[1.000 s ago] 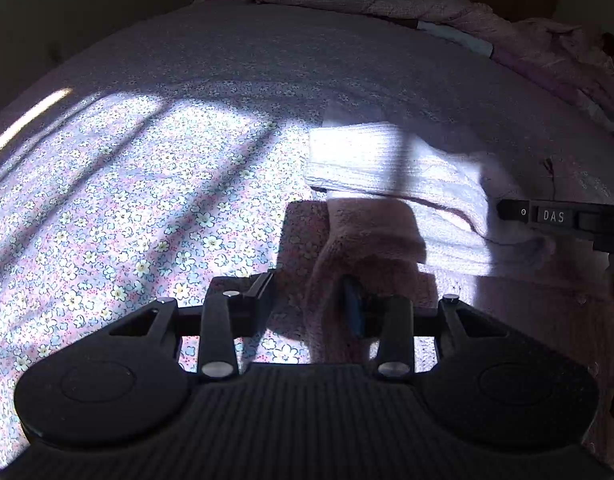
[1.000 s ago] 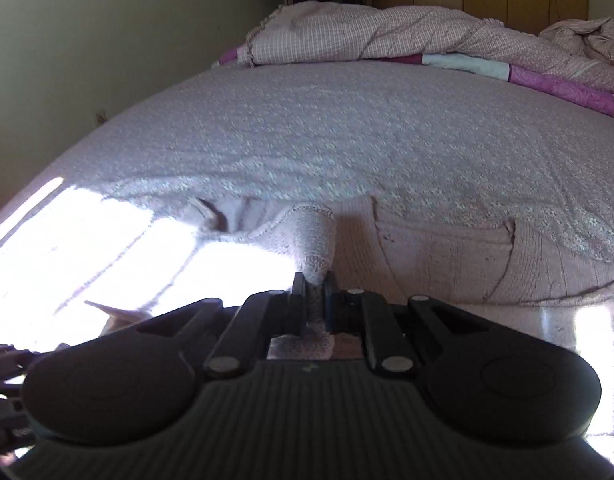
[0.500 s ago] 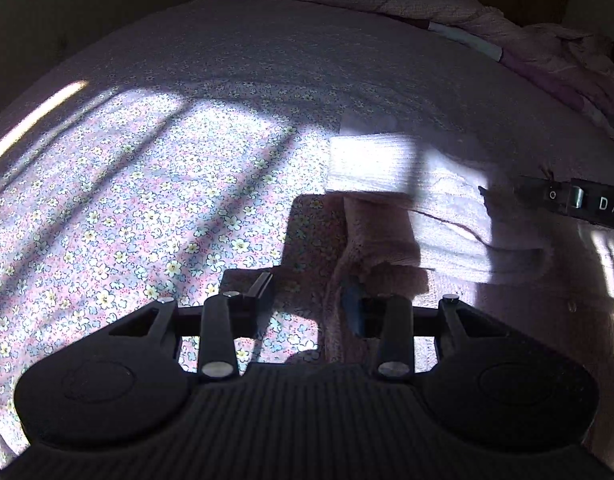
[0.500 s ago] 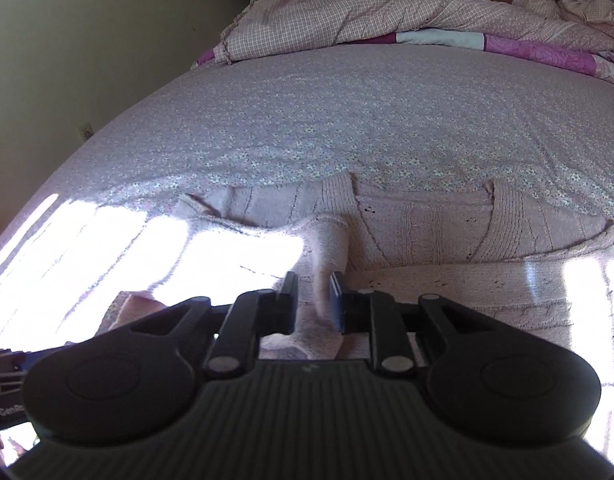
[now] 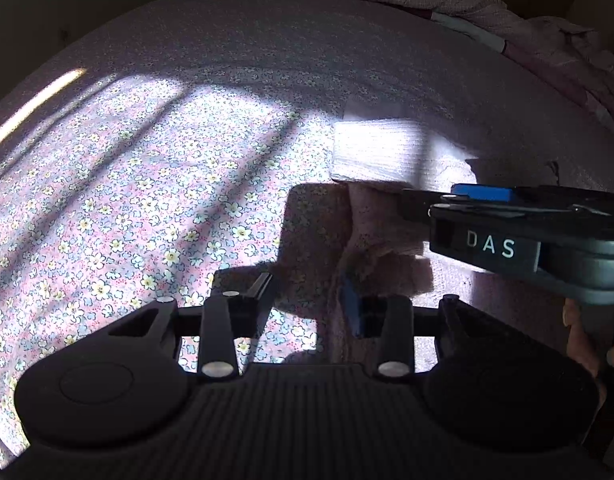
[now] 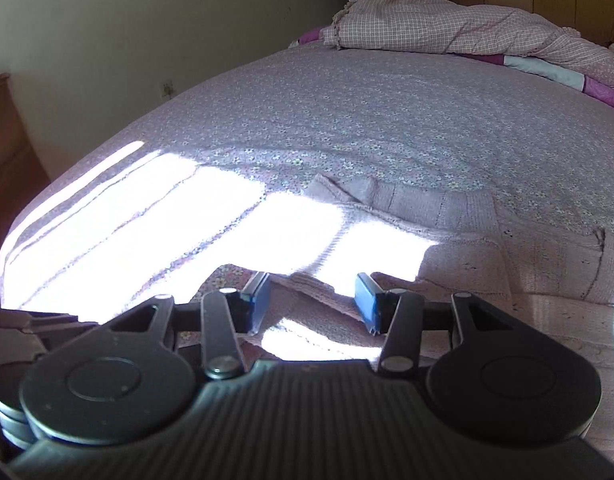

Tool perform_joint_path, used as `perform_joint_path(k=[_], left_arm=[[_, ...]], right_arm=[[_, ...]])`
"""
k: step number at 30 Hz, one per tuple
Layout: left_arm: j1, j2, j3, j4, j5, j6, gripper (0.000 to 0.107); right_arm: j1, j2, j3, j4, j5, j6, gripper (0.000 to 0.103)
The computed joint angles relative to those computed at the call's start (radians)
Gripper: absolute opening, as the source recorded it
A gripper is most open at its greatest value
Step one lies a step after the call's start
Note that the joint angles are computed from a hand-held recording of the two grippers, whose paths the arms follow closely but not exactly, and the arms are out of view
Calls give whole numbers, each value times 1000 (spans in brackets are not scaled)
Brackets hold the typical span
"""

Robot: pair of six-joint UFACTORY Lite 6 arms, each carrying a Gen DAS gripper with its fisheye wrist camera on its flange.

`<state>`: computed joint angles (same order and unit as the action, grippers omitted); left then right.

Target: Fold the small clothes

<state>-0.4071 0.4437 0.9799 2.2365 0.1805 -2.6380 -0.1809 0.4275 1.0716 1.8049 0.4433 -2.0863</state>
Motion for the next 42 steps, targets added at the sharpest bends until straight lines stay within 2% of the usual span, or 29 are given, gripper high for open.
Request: perform_joint_path(k=[4, 6, 7, 8, 9, 11, 13, 23, 28, 35, 38, 42], left_arm=[[3, 6, 2, 33, -2, -26, 47], [2, 6, 1, 40, 1, -31, 47], [1, 7, 1, 41, 2, -32, 47], [1, 7, 1, 42, 3, -31, 47], [1, 7, 2, 35, 2, -22, 47], [1, 6, 5, 11, -1, 5, 47], [2, 5, 11, -32, -9, 54, 47], [-31, -53, 1, -133, -24, 165, 47], [-63, -37, 48, -323, -22, 358, 47], [-106, 17, 144, -627, -10, 681, 47], [-122, 48, 196, -774, -11, 836, 47], [-147, 84, 254, -936, 3, 1008, 47]], right_arm=[[48, 72, 53, 9, -63, -22, 50], [65, 93, 51, 110, -81, -138, 49], [69, 96, 47, 159, -82, -187, 41], [76, 96, 42, 217, -93, -242, 28], [81, 93, 43, 250, -107, -269, 22], [67, 92, 57, 192, -103, -197, 10], [34, 70, 52, 126, -62, -113, 10], [-203, -147, -67, 83, 114, 11, 9], [-372, -210, -109, 83, 173, 25, 9], [-556, -123, -63, 96, 150, 57, 9], [-615, -34, -4, 42, 134, 155, 9], [-659, 122, 112, -127, 99, 362, 11]])
